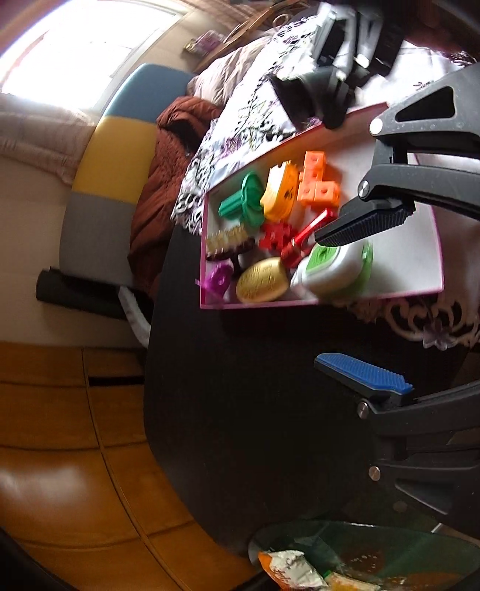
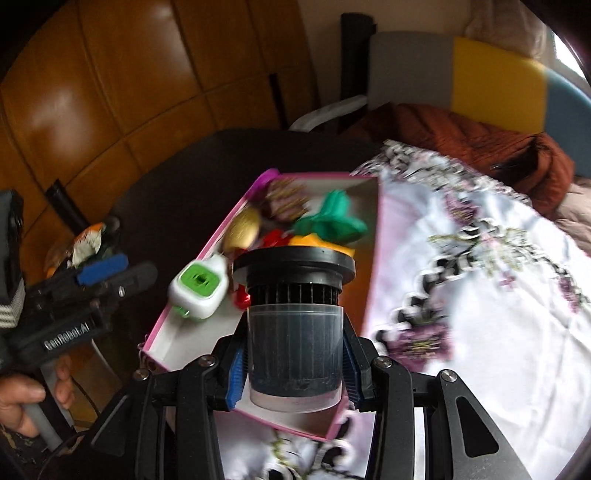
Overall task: Organize rigid objects
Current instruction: 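Carry the black-lidded cup toward the tray with the right tool, then lower the cup into the tray and open the right tool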
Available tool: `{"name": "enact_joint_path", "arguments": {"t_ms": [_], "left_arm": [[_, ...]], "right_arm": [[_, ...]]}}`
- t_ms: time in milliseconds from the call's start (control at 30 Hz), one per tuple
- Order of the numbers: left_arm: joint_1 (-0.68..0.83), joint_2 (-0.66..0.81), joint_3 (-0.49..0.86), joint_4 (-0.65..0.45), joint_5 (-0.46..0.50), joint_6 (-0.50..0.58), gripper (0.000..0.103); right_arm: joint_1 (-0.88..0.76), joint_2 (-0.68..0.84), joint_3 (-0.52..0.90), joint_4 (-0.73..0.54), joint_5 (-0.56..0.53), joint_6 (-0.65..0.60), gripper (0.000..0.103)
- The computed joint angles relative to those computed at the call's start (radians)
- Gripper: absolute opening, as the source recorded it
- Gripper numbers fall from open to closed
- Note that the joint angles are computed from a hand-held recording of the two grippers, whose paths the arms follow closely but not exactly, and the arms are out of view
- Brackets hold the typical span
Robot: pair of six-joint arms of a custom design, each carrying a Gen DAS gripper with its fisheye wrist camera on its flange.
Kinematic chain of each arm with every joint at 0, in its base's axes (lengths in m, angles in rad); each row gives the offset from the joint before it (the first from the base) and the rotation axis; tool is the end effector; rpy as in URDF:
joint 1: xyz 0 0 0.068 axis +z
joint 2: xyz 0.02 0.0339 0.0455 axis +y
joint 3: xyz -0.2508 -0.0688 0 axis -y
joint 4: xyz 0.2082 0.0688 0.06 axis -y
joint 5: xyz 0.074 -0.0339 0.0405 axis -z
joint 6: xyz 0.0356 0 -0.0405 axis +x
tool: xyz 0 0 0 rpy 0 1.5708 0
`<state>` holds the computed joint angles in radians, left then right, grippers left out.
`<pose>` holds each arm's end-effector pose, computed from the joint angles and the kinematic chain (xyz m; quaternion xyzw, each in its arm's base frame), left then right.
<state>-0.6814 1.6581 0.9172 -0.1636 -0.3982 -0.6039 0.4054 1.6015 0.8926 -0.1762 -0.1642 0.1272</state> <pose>0.2433 -0.1795 0.1831 -0.0287 0.9282 -0.0425 0.3686 0.2678 0.1213 0.1897 -0.1574 0.9257 0.1627 0.3029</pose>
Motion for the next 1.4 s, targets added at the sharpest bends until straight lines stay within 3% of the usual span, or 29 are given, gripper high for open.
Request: {"name": "enact_joint_path", "arguments": {"t_ms": [300,433,567,600,1100,1400], "left_arm": [[0.026,-0.002,-0.035,0.025,0.016,0.001,0.061],[0.027,0.009,-0.03,0.029,0.022,0.002,0.061],[0.024,0.012,-0.027,0.028,0.025,0.002,0.061],[0.023,0.012,-0.026,0.027,0.024,0.001,0.061],[0.008,0.0,-0.013,-0.007,0.001,0.0,0.061],[-0.035,-0.024,-0.013,-0.014,-0.082,-0.012,0.061]], "right_arm": [[0.071,0.18,0.047,0.033,-0.001,0.038,0.045],[0.051,0.154,0.007,0.063,-0.034,0.064,0.055],[0.047,0.117,-0.03,0.087,-0.037,0.08,0.053],[0.055,0.106,-0.039,0.097,-0.023,0.079,0.044],[0.135,0.195,0.068,0.061,-0.022,0.071,0.044],[0.111,0.101,-0.011,0.098,-0.019,0.101,0.068]]}}
